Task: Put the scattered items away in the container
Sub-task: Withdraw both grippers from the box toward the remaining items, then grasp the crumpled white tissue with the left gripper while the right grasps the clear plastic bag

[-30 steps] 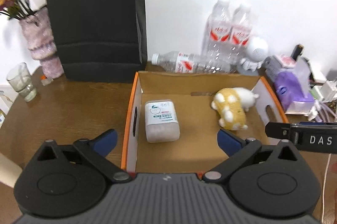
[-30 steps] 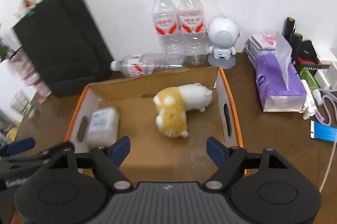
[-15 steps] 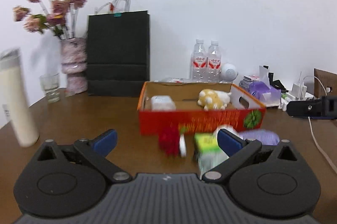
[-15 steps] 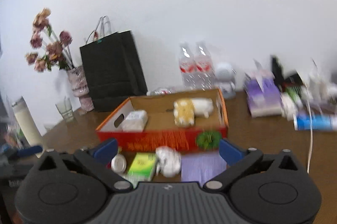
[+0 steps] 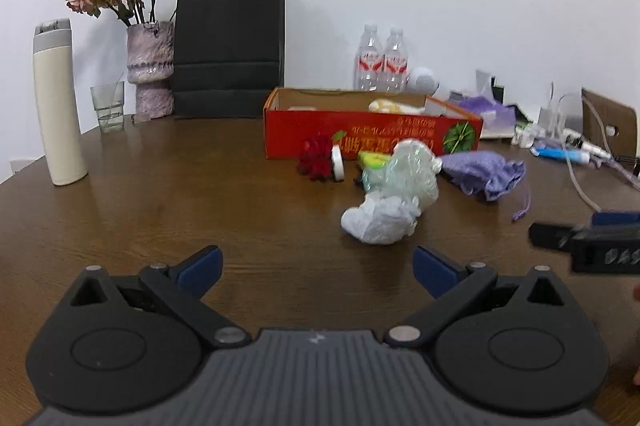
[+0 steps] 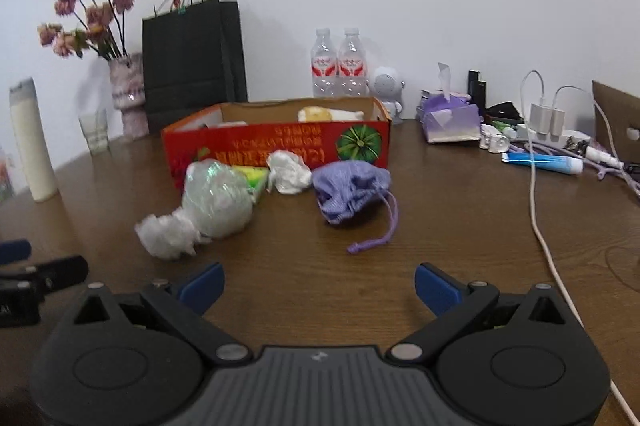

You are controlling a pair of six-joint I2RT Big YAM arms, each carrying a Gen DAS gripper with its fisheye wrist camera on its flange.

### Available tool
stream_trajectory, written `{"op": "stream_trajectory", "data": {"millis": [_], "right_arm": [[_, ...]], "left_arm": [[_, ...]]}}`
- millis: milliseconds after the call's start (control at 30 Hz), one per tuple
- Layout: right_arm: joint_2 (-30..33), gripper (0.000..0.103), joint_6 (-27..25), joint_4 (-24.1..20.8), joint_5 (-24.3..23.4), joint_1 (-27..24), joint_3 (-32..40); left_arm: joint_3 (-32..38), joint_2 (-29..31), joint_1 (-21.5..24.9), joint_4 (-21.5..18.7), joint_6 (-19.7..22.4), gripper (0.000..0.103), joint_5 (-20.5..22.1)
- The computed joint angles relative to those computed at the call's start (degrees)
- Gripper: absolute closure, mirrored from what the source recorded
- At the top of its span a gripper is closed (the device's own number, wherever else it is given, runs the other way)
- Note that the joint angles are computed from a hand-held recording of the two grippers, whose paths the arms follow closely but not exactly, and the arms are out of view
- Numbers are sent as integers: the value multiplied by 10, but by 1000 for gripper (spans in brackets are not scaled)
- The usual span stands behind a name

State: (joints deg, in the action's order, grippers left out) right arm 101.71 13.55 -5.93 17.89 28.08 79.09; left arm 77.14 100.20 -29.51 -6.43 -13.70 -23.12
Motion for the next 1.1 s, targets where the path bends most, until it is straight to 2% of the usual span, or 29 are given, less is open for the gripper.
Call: {"op": "stream_trajectory", "data": {"millis": [67,167,300,500,600,767,867,1000,1067,1100], "right_arm": [[2,1,2,-3,-14,-3,4],[9,1,1,-27,-21,-4,16],[6,1,17,-8,-32,-8,5],[13,1,45,-38,-44,-14,20],[15,1,47,-44,-43,-14,25],[16,1,53,-47,-46,-15,27],[17,1,56,-50,-51,-17,28],[17,1,63,-53,-56,-19,28],[18,1,66,-56,-55,-19,30],[18,1,67,-59,-54,-19,31]], "left_arm": [[11,5,4,-14,-7,0,17],[25,14,4,-34,-10,0,20],[40,21,8,-75,-20,0,44],[53,26,12,-106,-55,0,45],[54,26,12,-105,-49,0,47],[60,35,5,-51,29,0,46],[121,69,12,-89,43,0,71],[213,119,28,-164,13,1,118],[234,132,36,-175,0,13,152],[247,140,38,-189,-9,30,155]]}}
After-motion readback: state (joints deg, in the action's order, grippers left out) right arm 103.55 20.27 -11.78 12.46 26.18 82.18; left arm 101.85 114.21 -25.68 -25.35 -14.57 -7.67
